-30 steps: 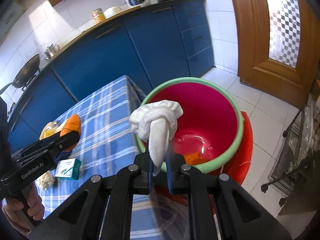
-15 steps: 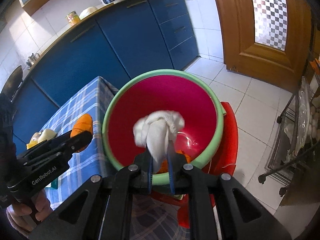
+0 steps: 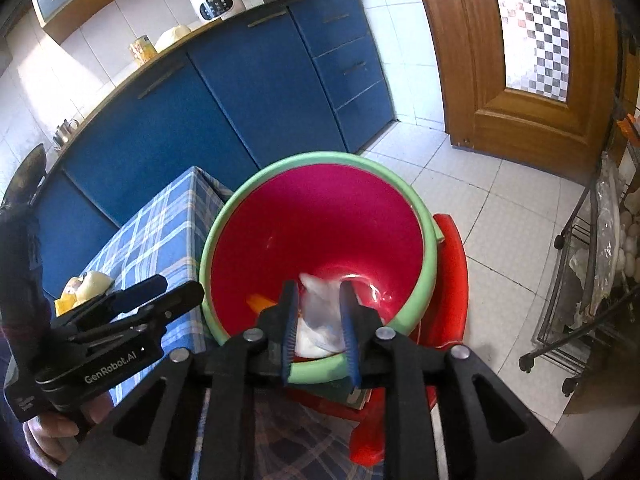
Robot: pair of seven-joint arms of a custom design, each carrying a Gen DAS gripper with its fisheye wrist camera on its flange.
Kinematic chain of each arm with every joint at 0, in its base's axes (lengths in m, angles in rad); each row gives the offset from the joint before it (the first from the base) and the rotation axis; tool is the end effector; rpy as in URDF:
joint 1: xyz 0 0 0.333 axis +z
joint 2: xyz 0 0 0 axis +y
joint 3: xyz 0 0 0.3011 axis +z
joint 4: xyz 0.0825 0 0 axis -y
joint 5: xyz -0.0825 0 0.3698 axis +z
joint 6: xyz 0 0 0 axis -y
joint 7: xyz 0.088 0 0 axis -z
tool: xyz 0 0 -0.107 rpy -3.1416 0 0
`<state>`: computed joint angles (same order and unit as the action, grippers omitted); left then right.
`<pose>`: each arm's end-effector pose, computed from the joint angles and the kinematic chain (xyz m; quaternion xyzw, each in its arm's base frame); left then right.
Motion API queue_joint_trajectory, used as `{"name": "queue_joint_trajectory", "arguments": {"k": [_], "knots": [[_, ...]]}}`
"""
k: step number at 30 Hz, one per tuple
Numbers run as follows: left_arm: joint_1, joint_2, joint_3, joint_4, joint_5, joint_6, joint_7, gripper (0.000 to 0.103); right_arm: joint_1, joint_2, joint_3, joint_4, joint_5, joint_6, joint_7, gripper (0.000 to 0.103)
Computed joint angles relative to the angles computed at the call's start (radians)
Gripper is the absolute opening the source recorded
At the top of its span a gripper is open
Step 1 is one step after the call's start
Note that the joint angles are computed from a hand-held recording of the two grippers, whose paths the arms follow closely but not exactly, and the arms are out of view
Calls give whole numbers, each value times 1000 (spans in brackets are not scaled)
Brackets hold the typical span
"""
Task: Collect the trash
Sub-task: 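Open both grippers to drop the cloth and orange bag into the bucket, then move both open grippers back over the table items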
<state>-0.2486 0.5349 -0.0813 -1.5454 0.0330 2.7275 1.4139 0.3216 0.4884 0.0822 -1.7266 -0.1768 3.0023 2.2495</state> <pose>0.6864 -0.2243 0.4104 -0.6096 0.7257 -0.2766 0.1587 0.6391 0.2772 0.3914 -0.6069 0.6953 -0.1210 0.3656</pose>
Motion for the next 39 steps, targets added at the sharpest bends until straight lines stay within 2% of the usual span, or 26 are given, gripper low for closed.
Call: {"name": "queue_joint_trajectory", "arguments": {"k": [7, 10, 14, 20, 24, 33, 39], "knots": [[13, -52, -5, -69, -20, 28, -5, 59, -5, -13, 12, -14, 10, 7, -7, 28], [7, -97, 8, -135, -10, 66, -30, 59, 0, -31, 14, -36, 8, 19, -9, 28], [-5, -170, 33, -233, 31, 113, -79, 59, 15, -58, 7, -64, -2, 33, 0, 28], [12, -280, 43, -373, 65, 150, -160, 59, 35, -93, 15, -103, -14, 48, 9, 28], [17, -357, 69, -472, 158, 178, -268, 59, 43, -109, 32, -119, -17, 56, -2, 32], [118, -493, 44, -623, 334, 166, -463, 59, 72, -121, 57, -116, -24, 47, -34, 34], [217, -588, -1, -720, 394, 160, -525, 59, 92, -115, 75, -100, -18, 35, -53, 37]]}}
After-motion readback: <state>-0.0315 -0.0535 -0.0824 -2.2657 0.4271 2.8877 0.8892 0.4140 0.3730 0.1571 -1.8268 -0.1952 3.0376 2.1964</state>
